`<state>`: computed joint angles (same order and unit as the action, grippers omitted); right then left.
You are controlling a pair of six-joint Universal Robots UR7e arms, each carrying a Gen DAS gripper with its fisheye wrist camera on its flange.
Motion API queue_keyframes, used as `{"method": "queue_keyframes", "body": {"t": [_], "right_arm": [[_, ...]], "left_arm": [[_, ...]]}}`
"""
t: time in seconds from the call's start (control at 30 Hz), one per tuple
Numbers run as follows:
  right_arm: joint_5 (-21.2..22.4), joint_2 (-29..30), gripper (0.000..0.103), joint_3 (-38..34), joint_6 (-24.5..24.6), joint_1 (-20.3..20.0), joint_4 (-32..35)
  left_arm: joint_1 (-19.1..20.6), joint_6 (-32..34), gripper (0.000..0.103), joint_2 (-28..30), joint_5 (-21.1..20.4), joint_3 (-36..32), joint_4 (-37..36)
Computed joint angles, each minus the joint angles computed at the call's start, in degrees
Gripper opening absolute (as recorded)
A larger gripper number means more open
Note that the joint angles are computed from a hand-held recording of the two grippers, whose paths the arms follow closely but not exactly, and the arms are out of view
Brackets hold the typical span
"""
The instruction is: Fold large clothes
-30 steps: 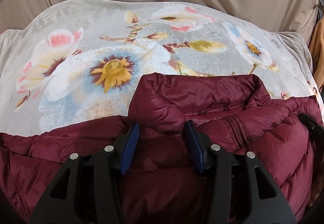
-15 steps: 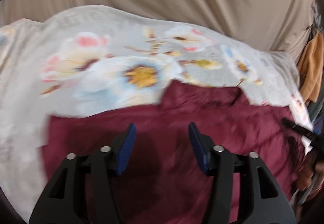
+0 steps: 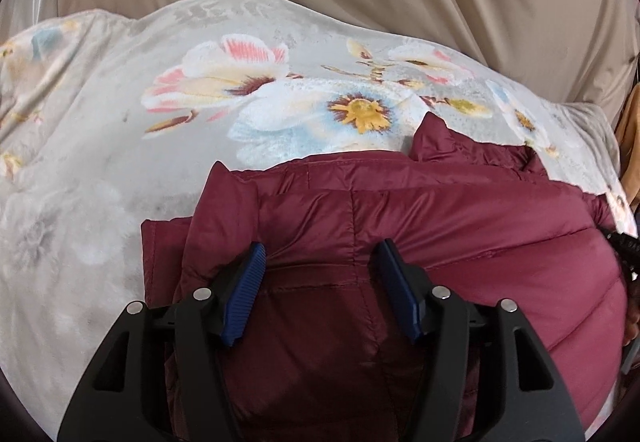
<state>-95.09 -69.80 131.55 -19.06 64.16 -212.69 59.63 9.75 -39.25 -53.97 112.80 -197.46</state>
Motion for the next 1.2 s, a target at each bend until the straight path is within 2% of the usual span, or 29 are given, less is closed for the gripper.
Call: {"method": "queue_keyframes", "body": {"t": [0.13, 0.17, 0.2, 0.23, 0.27, 0.3, 0.37, 0.4, 0.5, 0.53, 0.63, 0.7, 0.9, 1.03, 1.2], "right_arm": [[1.3, -0.7, 0.0, 0.6, 0.6, -0.5, -0.4], [-0.7, -0.5, 0.0, 1.1, 1.3, 0.3, -2.5], [-3.8, -0.4, 0.001, 2.2, 1.8, 1.7, -5.7], [-4.5, -1.1, 0.01, 3.7, 1.8, 2.8, -7.2], [-2.9, -2.3, 0.014, 5.9, 0.8, 3.9, -8.3], [-2.4, -2.8, 0.014, 7.2, -0.3, 5.2, -8.3], [-5.2, -1.7, 0.014, 8.5, -3.3, 9.6, -8.5], [-7.1, -0.6, 0.014, 9.0, -4.8, 12.1, -8.3], [-8.1, 1.6, 0.014, 9.5, -5.1, 16.5, -5.0], [-8.0, 2.1, 0.014, 9.2, -4.5, 17.4, -3.5], [-8.4, 4.8, 0.014, 7.5, -3.4, 20.2, -1.2], [-9.8, 6.8, 0.014, 6.5, -3.5, 21.7, -1.5], [-10.7, 9.1, 0.014, 3.9, -1.0, 22.9, 0.8], [-11.7, 8.5, 0.014, 2.1, 0.0, 23.5, 2.0], [-14.2, 11.2, 0.014, -1.6, 1.6, 22.5, 6.6]], "left_arm": [[-0.6, 0.4, 0.059, 0.6, 1.7, 0.0, -0.9], [-0.9, 0.7, 0.059, 0.8, 2.4, 0.0, -1.2], [-1.1, 0.9, 0.059, 1.0, 3.0, 0.0, -1.4], [-1.3, 1.1, 0.059, 1.2, 3.7, 0.0, -1.7], [-1.4, 1.2, 0.059, 1.2, 4.1, 0.1, -2.0], [-1.6, 1.1, 0.059, 1.2, 4.6, 0.3, -2.3], [-2.6, -0.8, 0.059, 0.3, 6.1, 1.6, -3.0], [-3.0, -3.2, 0.059, -0.9, 5.8, 2.8, -2.5], [-4.5, -10.8, 0.06, -7.0, -0.4, 7.9, -0.6], [-5.3, -11.3, 0.06, -7.8, 0.0, 9.0, -0.8], [-8.5, -12.4, 0.075, -10.3, 4.3, 13.5, -3.1], [-8.5, -13.6, 0.084, -12.2, 5.1, 16.4, -4.9], [-3.3, -21.8, 0.084, -15.6, 3.5, 18.7, -1.2], [-2.6, -21.0, 0.084, -14.7, 2.8, 18.9, -0.7], [-0.9, -22.2, 0.086, -13.4, -2.1, 17.4, 2.9]]}}
